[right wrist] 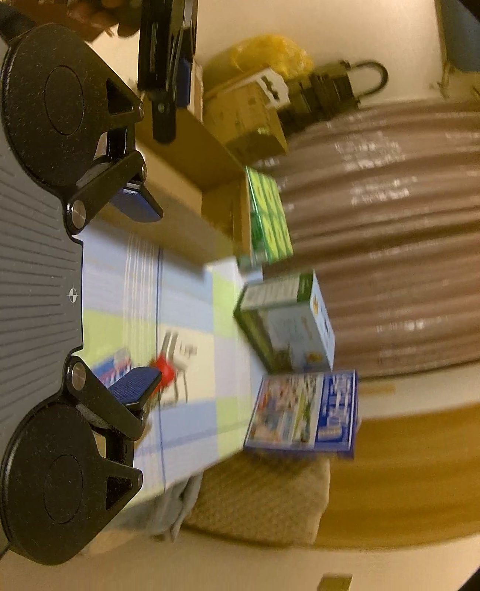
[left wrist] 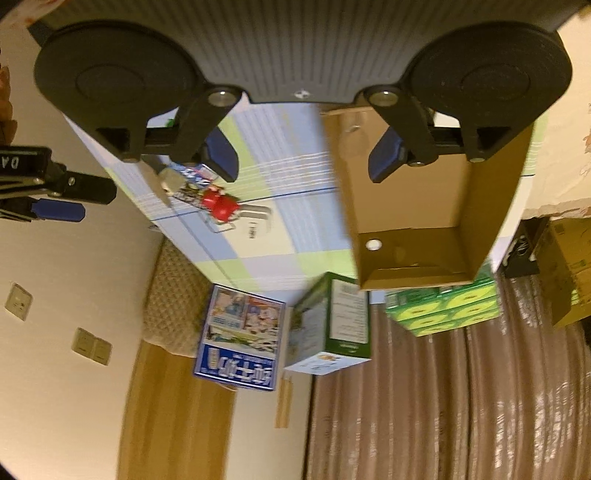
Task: Organize rigid objects
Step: 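Move both tools back toward the remaining objects on the table, then grasp the green-and-white pill bottle with the right tool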
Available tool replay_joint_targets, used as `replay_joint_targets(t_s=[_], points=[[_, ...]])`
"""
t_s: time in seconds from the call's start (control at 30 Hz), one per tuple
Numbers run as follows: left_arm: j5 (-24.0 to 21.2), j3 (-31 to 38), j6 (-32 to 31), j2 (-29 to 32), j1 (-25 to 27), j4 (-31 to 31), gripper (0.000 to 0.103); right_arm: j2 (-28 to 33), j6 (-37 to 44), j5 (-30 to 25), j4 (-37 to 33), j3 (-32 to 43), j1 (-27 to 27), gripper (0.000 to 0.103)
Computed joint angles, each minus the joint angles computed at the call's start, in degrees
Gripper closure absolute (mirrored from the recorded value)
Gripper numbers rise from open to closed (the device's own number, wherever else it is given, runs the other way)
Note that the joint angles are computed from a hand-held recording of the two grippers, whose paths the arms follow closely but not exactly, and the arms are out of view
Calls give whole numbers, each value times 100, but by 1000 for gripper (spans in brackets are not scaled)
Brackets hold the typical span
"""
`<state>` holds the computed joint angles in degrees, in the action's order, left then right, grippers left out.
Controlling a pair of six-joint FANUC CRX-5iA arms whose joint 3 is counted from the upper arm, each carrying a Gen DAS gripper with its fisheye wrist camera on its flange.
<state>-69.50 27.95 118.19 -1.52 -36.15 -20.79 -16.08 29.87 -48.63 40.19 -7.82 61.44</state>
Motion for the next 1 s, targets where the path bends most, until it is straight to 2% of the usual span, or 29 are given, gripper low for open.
replay_joint_targets(t_s=[0.27, 0.47, 0.83, 1.0], points=[[93, 248, -64, 427, -336, 17, 16, -615, -481, -543, 365, -671, -155, 20], [211, 284, -183, 693, -395, 201, 16, -937, -552, -702, 301, -1016, -208, 20], [425, 270, -516, 1157, -254, 631, 16, -952, 12, -294, -343, -1203, -594, 20], [489, 252, -632, 1373, -157, 777, 16, -752, 634, 38, -838, -1176, -855, 20]])
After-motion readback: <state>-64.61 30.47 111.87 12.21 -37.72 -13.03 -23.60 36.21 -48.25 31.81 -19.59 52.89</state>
